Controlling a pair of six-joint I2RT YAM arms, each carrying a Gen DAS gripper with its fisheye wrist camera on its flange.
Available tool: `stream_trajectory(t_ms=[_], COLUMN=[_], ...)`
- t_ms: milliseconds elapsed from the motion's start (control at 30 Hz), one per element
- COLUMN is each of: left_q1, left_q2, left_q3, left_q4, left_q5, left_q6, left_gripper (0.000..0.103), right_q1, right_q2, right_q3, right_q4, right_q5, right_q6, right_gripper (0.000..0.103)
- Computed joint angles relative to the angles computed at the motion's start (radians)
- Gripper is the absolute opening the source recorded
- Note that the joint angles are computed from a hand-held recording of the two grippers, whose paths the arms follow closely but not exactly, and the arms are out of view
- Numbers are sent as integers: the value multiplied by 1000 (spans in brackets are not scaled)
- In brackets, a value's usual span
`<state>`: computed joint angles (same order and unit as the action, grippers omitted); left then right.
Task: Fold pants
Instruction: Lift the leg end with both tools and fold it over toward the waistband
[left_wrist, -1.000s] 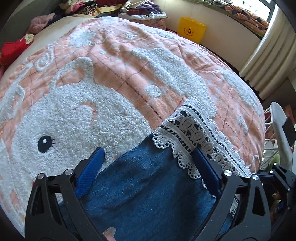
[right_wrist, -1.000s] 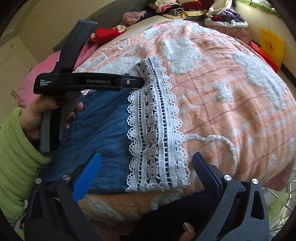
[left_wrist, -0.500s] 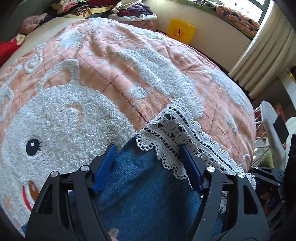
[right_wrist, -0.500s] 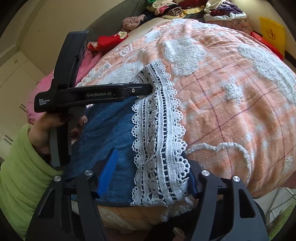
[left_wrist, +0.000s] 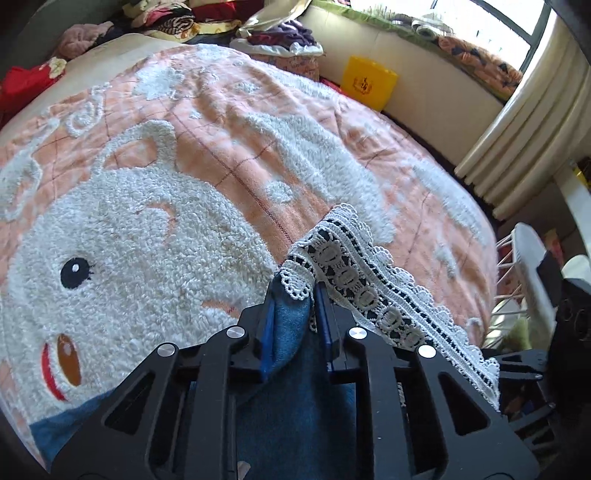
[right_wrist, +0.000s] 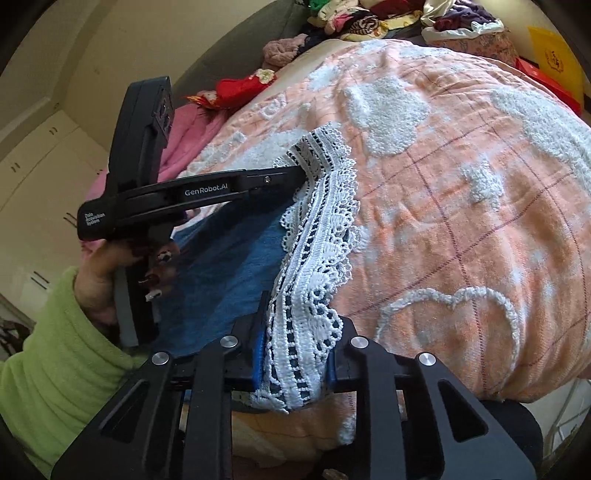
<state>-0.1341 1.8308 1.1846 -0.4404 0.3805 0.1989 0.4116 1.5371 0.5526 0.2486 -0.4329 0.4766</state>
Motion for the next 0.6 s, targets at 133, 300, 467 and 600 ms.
stream_trajectory(t_ms=[133, 300, 467, 600], left_q1=[31, 73, 164, 276], left_q2=[-48, -136, -232, -286], left_q3=[-29, -77, -129, -162], left_q4=[10, 7, -2, -16], left_q5=[48, 94, 153, 200], left_q6=[-21, -14, 21, 55], left_gripper=[12, 12, 12, 12], right_q1=[-13, 27, 139, 238], right_q2=[-38, -148, -229, -176], right_q3=[-43, -85, -11, 85], right_q4=[49, 52, -55, -106], right_q5=[-34, -57, -6, 19], right_q6=[6, 24, -10, -30], right_gripper=[22, 22, 22, 22])
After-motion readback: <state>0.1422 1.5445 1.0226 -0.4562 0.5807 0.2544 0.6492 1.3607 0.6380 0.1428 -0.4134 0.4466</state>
